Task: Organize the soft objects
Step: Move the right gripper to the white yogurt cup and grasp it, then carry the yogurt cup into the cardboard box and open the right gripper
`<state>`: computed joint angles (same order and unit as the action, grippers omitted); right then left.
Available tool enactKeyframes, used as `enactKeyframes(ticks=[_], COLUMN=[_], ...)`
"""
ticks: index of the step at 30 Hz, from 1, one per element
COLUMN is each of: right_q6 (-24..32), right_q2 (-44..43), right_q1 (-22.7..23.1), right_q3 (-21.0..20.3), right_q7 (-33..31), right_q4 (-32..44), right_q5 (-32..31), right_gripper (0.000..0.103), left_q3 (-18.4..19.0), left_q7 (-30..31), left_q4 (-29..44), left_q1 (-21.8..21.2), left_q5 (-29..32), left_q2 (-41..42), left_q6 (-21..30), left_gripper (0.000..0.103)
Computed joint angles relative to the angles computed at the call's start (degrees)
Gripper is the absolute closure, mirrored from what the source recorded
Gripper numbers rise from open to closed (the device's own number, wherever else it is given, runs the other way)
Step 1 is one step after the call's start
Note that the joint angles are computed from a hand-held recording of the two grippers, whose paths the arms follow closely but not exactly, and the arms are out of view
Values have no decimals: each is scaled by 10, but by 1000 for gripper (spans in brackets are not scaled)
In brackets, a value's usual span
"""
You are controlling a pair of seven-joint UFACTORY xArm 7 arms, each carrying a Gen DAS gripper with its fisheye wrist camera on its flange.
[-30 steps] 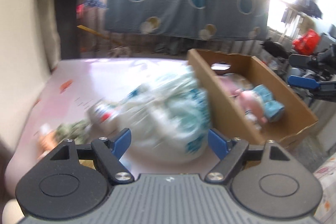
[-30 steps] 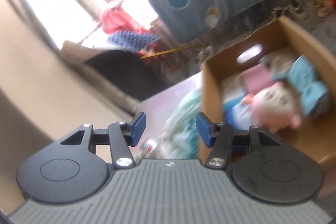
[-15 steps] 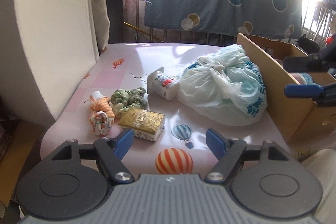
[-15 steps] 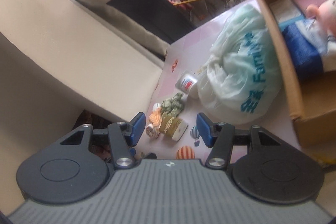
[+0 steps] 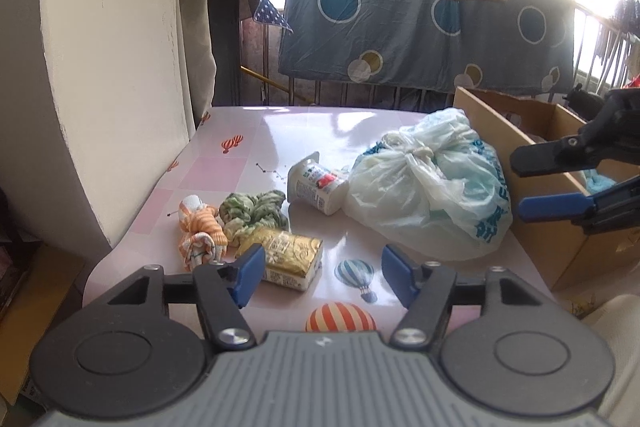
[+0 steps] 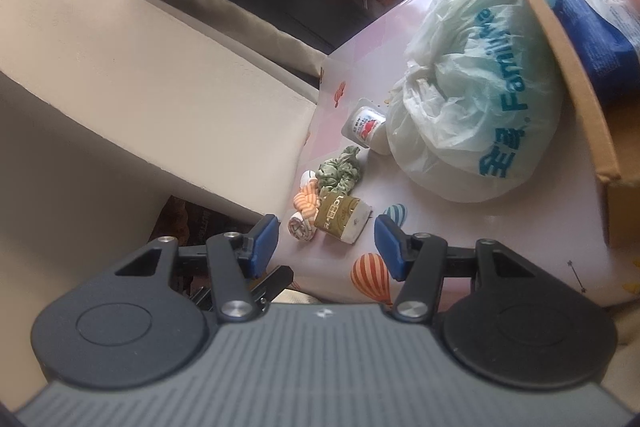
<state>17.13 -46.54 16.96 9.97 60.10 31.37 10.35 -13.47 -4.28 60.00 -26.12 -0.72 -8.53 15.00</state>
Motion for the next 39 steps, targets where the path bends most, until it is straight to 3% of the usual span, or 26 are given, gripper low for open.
enactKeyframes(ticks=[4,10,14,19,24,30,34,35,39], right_q6=[10,106,183,288,390,509,481,463,385], right_q2=[75,251,376,525,660,793,799,788,719], right_q1=[25,44,25,-12,-17,-15,-5,-4,-3], right_q3=[-35,-74,-71,-44,-49,-61,-73,-73,-74], right_q7=[-66,-235,-340,-406,-463,-487,-457,-450,-404], right_q4=[67,252,386,549,705,873,863,845,747], right_q5=[-8,-7,-20,-114,-150,-136,-141,-142,-145], right_gripper=[50,49,38,35,35,39,44,49,49], left_q3=[3,14,24,36,46,49,49,48,48], left_q7=[-4,-18,-5,19,18,24,26,27,30], left_q4=[23,70,99,119,121,118,108,106,93], left_q1=[3,17,31,55,75,94,99,100,100], left_q5=[-3,-6,-21,-63,-61,-83,-95,-97,-108], left_q2=[23,65,92,114,126,125,118,115,103], left_q6=[-10,9,25,30,22,20,21,22,18], left_gripper=[39,40,40,41,42,42,42,42,42])
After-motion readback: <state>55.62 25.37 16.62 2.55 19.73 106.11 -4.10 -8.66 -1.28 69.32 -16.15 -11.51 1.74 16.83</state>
